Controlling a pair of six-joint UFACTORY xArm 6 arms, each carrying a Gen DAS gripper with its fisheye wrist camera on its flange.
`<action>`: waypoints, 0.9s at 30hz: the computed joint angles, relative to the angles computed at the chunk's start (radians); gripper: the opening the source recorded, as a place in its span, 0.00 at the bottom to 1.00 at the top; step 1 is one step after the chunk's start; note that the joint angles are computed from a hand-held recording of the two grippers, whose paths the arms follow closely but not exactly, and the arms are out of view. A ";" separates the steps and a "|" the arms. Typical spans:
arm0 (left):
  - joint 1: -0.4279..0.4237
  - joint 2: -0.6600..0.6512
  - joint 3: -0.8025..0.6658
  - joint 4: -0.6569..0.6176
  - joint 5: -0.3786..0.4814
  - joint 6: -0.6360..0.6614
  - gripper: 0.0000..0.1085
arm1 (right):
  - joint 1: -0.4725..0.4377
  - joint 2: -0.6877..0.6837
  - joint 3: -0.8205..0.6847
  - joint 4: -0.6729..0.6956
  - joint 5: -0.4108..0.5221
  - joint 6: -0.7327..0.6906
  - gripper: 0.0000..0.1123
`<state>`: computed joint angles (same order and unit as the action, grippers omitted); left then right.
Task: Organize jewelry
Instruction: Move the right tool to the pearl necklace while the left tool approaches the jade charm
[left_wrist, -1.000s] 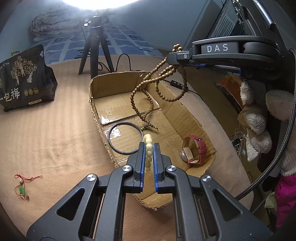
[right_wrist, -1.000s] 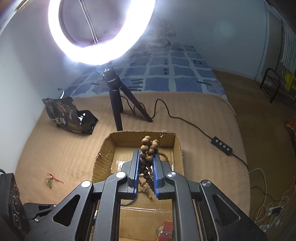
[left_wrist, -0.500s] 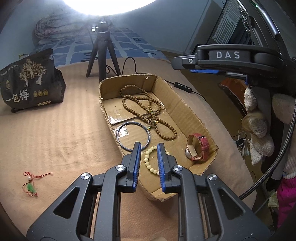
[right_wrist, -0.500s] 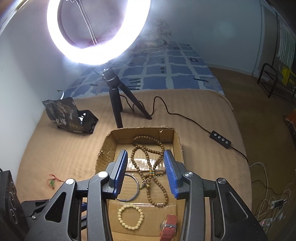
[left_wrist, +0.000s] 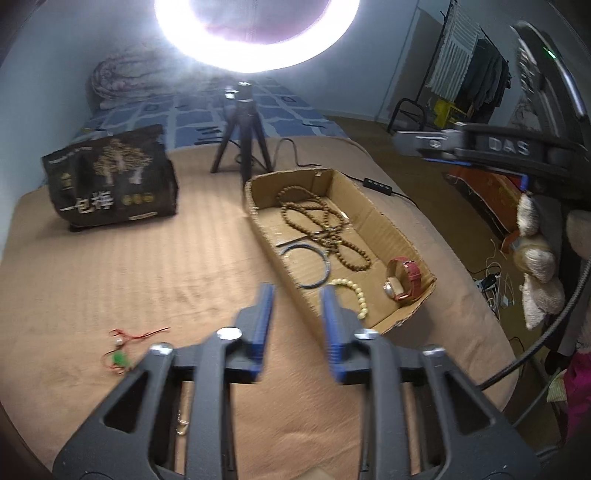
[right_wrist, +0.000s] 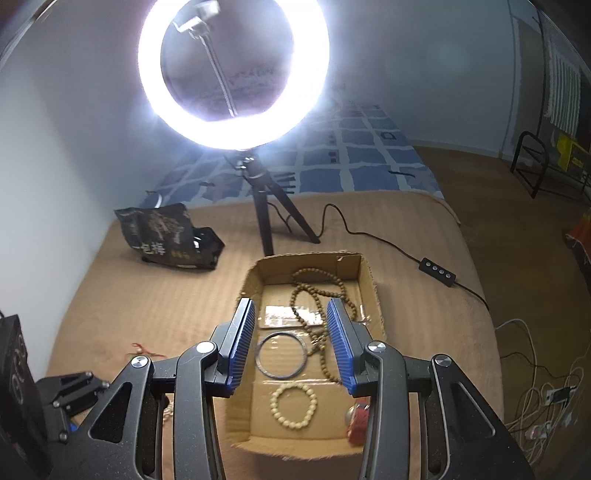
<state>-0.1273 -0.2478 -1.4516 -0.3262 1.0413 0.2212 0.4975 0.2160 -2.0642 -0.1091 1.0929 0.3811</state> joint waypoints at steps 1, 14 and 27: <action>0.014 -0.010 0.005 -0.004 0.003 0.006 0.35 | 0.007 -0.016 0.018 -0.005 -0.009 0.012 0.38; 0.297 -0.065 0.048 -0.070 0.040 0.115 0.35 | 0.153 -0.198 0.280 -0.054 -0.141 0.161 0.60; 0.446 -0.014 0.065 -0.093 0.089 0.175 0.35 | 0.311 -0.063 0.265 -0.001 -0.062 0.080 0.60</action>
<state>0.3183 -0.2616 -1.3863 -0.4194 1.1305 0.3965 0.8087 0.1530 -1.7987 -0.1098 1.0305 0.4606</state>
